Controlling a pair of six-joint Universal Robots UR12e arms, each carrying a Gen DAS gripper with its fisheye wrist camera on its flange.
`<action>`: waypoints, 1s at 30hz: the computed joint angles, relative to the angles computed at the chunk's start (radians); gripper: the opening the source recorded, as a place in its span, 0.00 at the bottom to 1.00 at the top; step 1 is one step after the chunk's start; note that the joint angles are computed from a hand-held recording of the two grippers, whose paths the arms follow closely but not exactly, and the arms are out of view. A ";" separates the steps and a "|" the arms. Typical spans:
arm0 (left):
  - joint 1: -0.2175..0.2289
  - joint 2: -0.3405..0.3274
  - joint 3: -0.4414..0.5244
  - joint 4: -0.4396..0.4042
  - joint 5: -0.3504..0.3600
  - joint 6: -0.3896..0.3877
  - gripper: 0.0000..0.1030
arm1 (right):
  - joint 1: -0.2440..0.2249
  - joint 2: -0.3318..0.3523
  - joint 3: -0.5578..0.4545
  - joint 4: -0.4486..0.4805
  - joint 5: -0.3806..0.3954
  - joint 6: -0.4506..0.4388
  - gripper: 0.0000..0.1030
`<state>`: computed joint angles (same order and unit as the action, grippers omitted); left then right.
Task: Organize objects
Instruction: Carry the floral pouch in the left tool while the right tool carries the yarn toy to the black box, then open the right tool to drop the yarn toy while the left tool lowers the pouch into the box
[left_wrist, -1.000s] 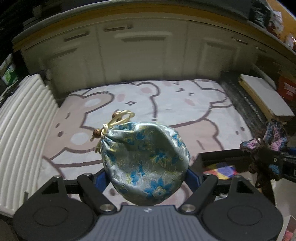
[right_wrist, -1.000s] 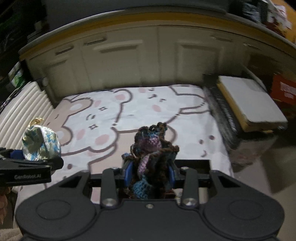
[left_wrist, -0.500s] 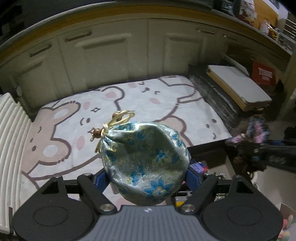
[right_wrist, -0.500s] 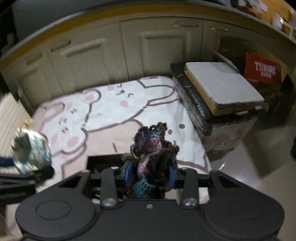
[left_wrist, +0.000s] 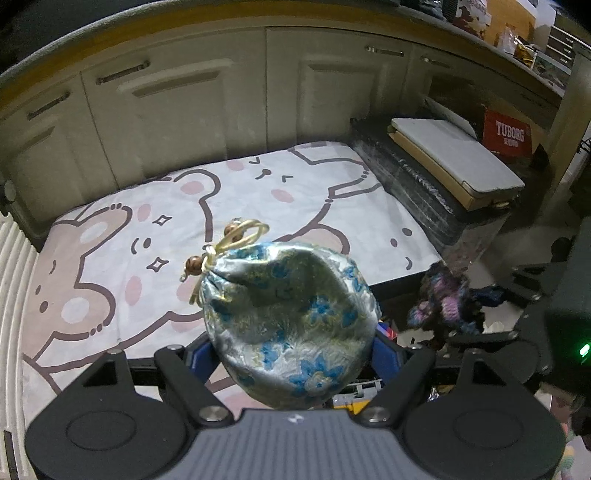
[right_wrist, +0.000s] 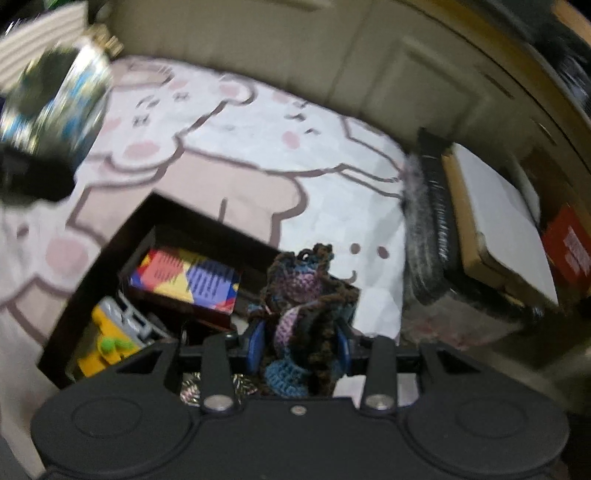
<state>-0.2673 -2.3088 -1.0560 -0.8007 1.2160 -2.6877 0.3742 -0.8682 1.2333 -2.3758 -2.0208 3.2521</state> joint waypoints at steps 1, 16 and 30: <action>0.000 -0.003 0.005 -0.005 0.000 0.001 0.80 | 0.001 0.006 -0.006 0.007 -0.003 -0.015 0.43; -0.008 -0.046 0.066 -0.089 -0.025 0.006 0.80 | -0.059 -0.051 0.059 -0.043 0.153 0.339 0.20; -0.032 -0.081 0.123 -0.218 -0.100 0.015 0.80 | -0.092 -0.076 0.113 -0.074 0.255 0.480 0.14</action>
<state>-0.2995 -2.3895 -0.9328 -1.0191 1.1157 -2.6730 0.2825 -0.9438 1.3464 -2.4498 -1.7660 3.7323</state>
